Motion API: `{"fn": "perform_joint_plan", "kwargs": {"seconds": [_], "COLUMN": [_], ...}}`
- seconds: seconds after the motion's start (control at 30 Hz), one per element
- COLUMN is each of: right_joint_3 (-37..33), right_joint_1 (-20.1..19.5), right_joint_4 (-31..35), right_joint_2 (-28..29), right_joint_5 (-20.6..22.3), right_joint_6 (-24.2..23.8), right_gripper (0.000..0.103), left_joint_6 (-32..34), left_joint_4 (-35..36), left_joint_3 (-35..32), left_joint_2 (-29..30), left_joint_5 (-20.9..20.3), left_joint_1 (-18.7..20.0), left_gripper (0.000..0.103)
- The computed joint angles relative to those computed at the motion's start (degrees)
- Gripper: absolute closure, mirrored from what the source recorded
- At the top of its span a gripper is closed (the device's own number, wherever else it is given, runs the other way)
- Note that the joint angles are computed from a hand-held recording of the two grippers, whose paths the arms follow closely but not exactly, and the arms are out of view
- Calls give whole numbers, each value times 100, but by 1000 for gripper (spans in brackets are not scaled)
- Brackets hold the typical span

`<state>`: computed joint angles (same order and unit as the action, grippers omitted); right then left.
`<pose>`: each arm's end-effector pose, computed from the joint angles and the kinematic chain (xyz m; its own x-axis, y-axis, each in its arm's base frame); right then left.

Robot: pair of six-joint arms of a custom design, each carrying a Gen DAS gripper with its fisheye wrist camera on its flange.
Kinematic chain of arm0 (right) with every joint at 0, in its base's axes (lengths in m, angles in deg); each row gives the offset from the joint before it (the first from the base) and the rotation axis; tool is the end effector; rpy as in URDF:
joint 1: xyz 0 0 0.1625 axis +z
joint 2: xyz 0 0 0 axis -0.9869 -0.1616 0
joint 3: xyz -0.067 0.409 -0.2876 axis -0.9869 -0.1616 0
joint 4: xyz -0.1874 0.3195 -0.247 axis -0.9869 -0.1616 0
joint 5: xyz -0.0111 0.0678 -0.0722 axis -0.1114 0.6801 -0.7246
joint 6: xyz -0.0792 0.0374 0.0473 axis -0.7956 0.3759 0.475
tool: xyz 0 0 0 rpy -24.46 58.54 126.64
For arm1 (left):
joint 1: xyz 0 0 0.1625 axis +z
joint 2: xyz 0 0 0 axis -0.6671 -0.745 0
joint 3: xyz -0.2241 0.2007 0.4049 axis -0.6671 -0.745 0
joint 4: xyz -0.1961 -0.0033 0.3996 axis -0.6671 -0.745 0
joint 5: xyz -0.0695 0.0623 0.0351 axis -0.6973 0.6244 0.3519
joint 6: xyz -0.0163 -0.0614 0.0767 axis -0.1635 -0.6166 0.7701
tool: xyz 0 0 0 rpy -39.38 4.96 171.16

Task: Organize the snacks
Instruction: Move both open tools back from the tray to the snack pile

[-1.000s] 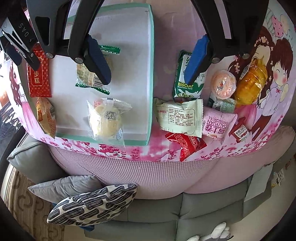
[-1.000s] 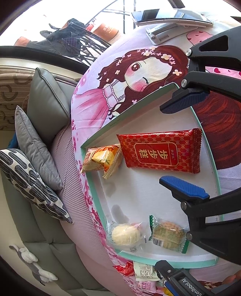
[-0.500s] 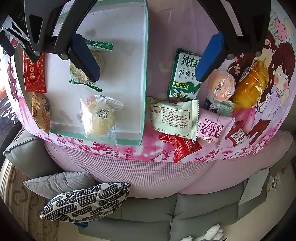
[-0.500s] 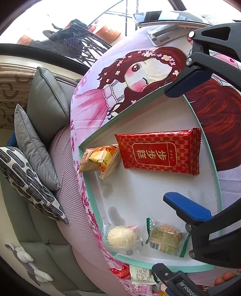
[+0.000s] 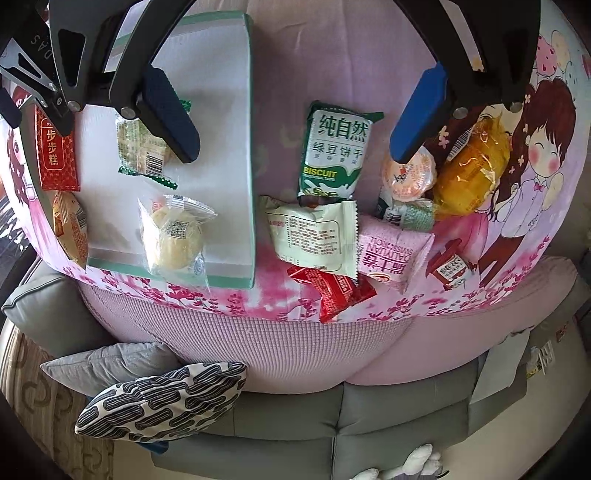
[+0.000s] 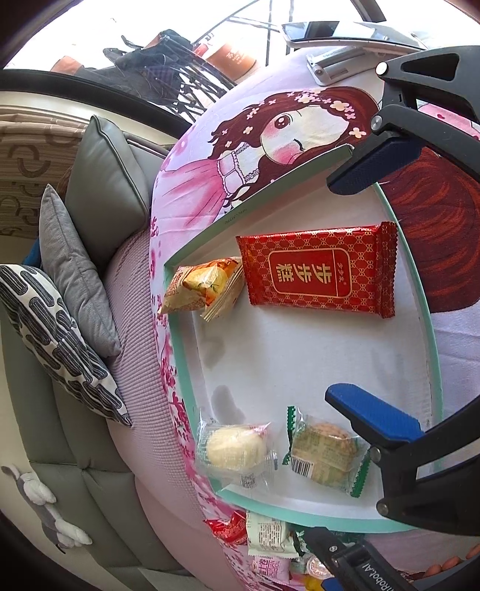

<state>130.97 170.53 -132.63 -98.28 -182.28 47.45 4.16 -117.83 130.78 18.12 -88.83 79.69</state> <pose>0.0571 -0.4946 0.2606 -0.6100 0.3362 0.7175 -0.2472 0.7796 -0.5755 -0.3278 -0.5286 -0.0349 -0.7008 -0.0469 -0.7118 0.3996 0.8007 -0.4462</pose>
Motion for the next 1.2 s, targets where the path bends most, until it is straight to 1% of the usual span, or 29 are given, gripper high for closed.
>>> {"fn": "perform_joint_plan", "kwargs": {"seconds": [0.13, 0.23, 0.33, 0.47, 0.57, 0.7, 0.87, 1.07, 1.2], "right_joint_3": [-12, -19, -43, -89, -114, -131, -152, -237, -302], "right_joint_1": [95, 179, 268, 413, 521, 645, 803, 959, 1052], "right_joint_4": [-129, -99, 53, 163, 249, 471, 675, 820, 890], "right_joint_2": [88, 162, 235, 392, 488, 568, 716, 969, 1154], "right_joint_5": [61, 123, 185, 215, 289, 546, 925, 1161, 1258], "right_joint_6": [-140, -178, -145, -147, -112, 66, 240, 409, 461], "right_gripper": [0, 0, 0, 0, 0, 0, 0, 0, 0], "left_joint_6": [-183, -413, -591, -1007, -1147, -1385, -1588, -1652, -1617], "left_joint_4": [343, 573, 638, 949, 986, 1211, 1286, 1331, 1197], "left_joint_3": [132, 258, 418, 604, 757, 922, 1125, 1315, 1439], "left_joint_2": [-189, -364, -558, -822, -1005, -1241, -1516, -1783, -1916], "left_joint_5": [232, 340, 408, 583, 620, 676, 750, 864, 911], "left_joint_1": [-1, 22, 66, 111, 166, 232, 302, 396, 474], "left_gripper": [1, 1, 1, 1, 1, 1, 1, 1, 1]}}
